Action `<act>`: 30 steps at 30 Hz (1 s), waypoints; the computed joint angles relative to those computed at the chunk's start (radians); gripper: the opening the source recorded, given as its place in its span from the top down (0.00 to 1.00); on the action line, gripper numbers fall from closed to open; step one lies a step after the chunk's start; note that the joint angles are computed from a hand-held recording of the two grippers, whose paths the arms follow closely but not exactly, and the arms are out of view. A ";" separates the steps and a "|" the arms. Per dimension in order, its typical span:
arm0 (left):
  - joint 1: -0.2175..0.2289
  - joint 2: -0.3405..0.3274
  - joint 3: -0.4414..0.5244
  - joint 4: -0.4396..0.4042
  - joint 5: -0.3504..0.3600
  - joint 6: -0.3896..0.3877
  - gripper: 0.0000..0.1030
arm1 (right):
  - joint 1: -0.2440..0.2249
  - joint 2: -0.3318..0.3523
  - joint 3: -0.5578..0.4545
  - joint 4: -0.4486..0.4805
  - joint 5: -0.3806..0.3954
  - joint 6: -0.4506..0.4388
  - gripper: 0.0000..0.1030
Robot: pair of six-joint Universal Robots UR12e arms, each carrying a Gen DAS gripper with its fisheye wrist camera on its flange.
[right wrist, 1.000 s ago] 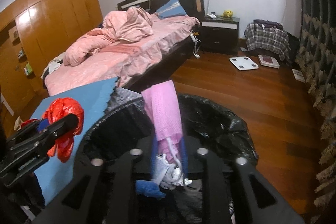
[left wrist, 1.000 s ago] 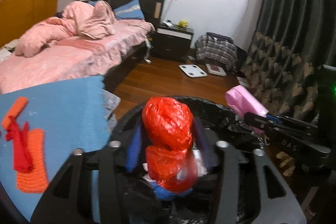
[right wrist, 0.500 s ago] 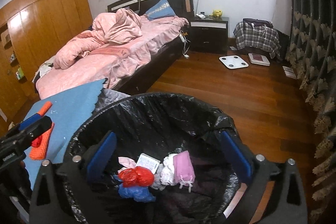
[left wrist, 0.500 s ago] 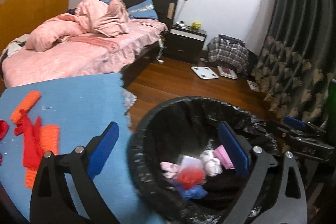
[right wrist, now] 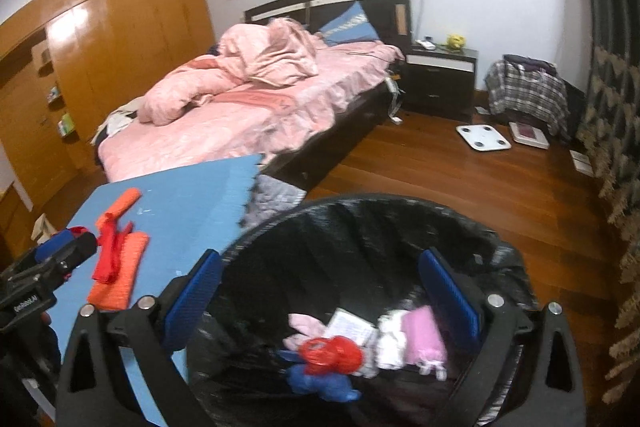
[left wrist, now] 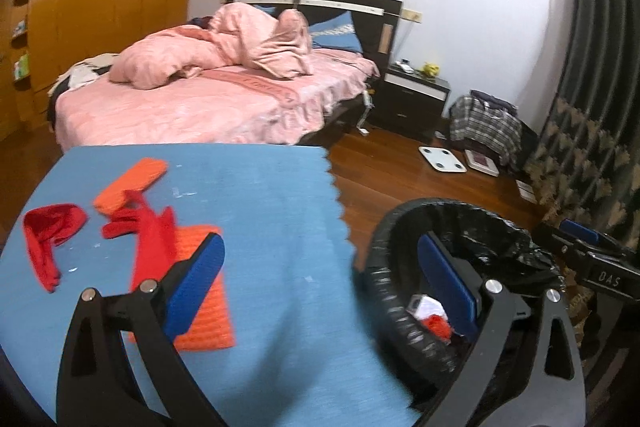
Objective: Collect trash
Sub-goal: 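Move both open tools back over the mat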
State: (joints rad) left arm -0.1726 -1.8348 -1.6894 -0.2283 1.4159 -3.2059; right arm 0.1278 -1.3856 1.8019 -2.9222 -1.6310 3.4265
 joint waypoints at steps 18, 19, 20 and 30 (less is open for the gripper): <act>0.119 0.060 -0.100 0.009 0.139 -0.032 0.08 | 0.131 0.150 -0.160 -0.029 0.045 -0.044 0.06; 0.126 0.060 -0.104 0.009 0.145 -0.033 0.08 | 0.135 0.157 -0.167 -0.027 0.048 -0.051 0.06; 0.130 0.061 -0.108 0.010 0.150 -0.033 0.08 | 0.140 0.165 -0.175 -0.026 0.049 -0.058 0.06; 0.166 0.042 -0.115 -0.011 0.152 -0.041 0.08 | 0.174 0.229 -0.235 0.028 0.047 -0.091 0.06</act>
